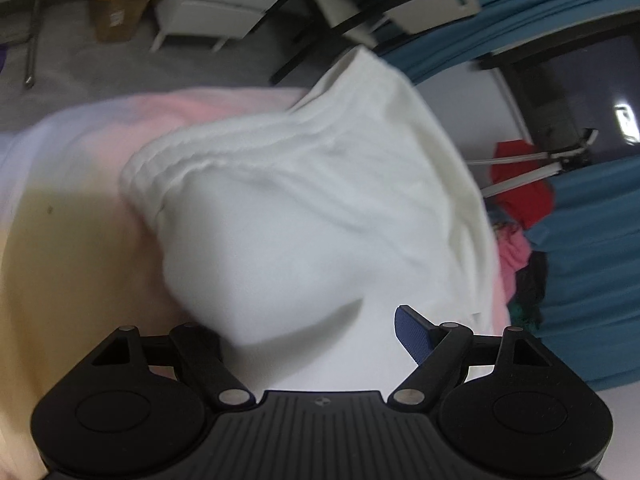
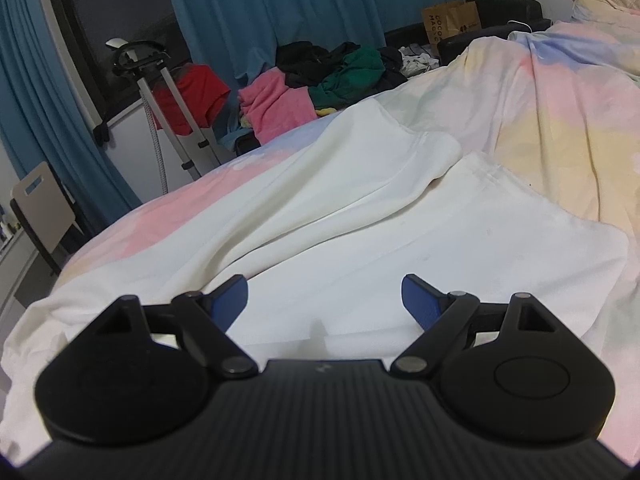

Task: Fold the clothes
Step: 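Grasp the elastic waistband with the left gripper and lift it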

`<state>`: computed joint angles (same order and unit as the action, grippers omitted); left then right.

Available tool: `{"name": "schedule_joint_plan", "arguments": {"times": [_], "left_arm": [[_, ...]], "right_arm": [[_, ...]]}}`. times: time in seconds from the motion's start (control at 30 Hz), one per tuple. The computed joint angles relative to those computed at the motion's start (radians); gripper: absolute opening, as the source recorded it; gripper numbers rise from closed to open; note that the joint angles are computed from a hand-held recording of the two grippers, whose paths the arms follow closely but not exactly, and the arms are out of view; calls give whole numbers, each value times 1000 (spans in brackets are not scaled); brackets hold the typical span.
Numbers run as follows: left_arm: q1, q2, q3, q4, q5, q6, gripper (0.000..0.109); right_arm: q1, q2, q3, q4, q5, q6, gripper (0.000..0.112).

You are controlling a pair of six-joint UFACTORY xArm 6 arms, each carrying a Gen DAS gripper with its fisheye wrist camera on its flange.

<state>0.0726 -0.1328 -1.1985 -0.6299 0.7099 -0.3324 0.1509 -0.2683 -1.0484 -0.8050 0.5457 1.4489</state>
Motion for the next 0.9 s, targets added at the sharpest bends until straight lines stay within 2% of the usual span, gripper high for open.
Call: {"name": "schedule_joint_plan", "arguments": {"times": [0.1, 0.2, 0.33, 0.4, 0.43, 0.5, 0.6, 0.73, 0.83, 0.9], "left_arm": [[3, 5, 2, -5, 0, -32, 81], [1, 1, 11, -65, -29, -7, 79], [-19, 3, 16, -301, -131, 186, 80], [-30, -5, 16, -353, -160, 250, 80], [-34, -9, 16, -341, -164, 250, 80], [-33, 3, 3, -229, -134, 168, 80], [-20, 32, -22, -89, -60, 46, 78], [0, 47, -24, -73, -22, -9, 74], [6, 43, -16, -106, -30, 2, 74], [7, 41, -14, -125, -28, 13, 73]], "right_arm": [[-4, -2, 6, 12, -4, 0, 86], [-6, -3, 8, 21, -6, 1, 86], [-9, -9, 12, 19, -4, 11, 86], [-14, -16, 19, 17, -9, 22, 86], [-17, -19, 22, 16, -11, 28, 86], [-24, -27, 30, 19, -16, 39, 86], [-41, -44, 44, 28, -27, 51, 86], [-98, -120, 89, -13, -36, 99, 86], [-189, -205, 162, 10, -102, 112, 86], [-260, -260, 231, 81, -162, 107, 86]]}}
